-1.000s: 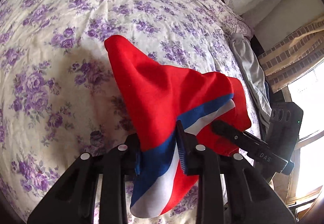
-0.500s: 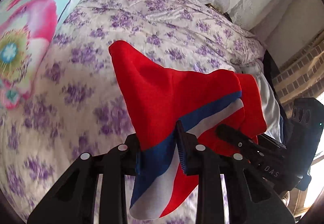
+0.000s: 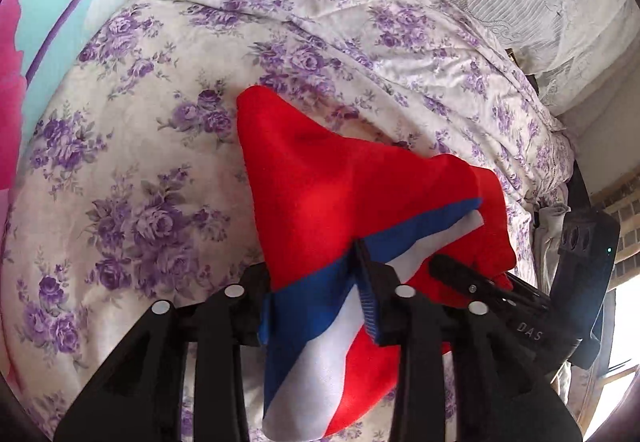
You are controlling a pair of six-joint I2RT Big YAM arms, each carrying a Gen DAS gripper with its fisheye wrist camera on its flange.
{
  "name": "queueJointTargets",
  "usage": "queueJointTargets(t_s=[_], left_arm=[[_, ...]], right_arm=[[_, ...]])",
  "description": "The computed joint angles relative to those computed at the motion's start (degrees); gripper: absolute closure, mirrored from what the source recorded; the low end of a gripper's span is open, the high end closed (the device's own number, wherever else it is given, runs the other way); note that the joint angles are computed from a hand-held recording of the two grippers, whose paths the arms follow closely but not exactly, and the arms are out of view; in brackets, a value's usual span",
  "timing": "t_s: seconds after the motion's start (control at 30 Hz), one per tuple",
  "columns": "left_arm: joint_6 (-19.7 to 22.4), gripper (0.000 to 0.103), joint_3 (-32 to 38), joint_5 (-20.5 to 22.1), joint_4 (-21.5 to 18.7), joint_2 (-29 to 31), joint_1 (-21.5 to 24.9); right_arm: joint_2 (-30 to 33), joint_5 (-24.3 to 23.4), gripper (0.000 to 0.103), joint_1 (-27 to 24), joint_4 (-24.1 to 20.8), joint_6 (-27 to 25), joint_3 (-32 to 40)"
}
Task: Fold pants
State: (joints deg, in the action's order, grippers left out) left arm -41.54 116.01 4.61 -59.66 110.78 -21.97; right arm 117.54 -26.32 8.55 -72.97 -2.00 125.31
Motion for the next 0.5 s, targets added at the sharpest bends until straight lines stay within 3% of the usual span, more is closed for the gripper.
queueJointTargets(t_s=[0.07, 0.13, 0.2, 0.27, 0.3, 0.37, 0.43, 0.5], left_arm=[[-0.2, 0.047, 1.1, -4.9, -3.2, -0.2, -0.6], [0.6, 0.046, 1.6, -9.1, -5.3, -1.8, -1.3], [0.6, 0.046, 1.4, -13.7, -7.1, -4.7, -2.6], [0.0, 0.039, 1.2, -19.0, -8.3, -8.3, -4.9], [-0.2, 0.026, 1.1, -22.6, -9.1, -10.1, -6.7], [-1.3, 0.004, 1.6, -32.3, -11.5, -13.0, -11.6], [-2.0, 0.005, 0.7, -40.0, -12.8, -16.0, -17.1], [-5.0, 0.005, 1.7, -45.4, -17.5, -16.7, -22.0]], right_arm=[[-0.6, 3.8, 0.031, 0.2, -3.1, -0.4, 1.5], [-3.0, 9.0, 0.031, 0.3, -4.0, -1.6, 1.7], [-8.4, 17.9, 0.027, 0.7, -0.9, -2.6, -1.7], [-15.1, 25.3, 0.011, 1.2, 3.5, -3.5, -6.9], [-18.8, 26.4, 0.005, 1.2, 5.4, -4.0, -10.0], [-26.2, 26.9, 0.004, 1.1, 8.6, -4.6, -16.6], [-33.5, 28.1, 0.004, 1.3, 12.1, -5.0, -24.1], [-40.1, 26.1, 0.004, 1.0, 14.8, -6.1, -31.0]])
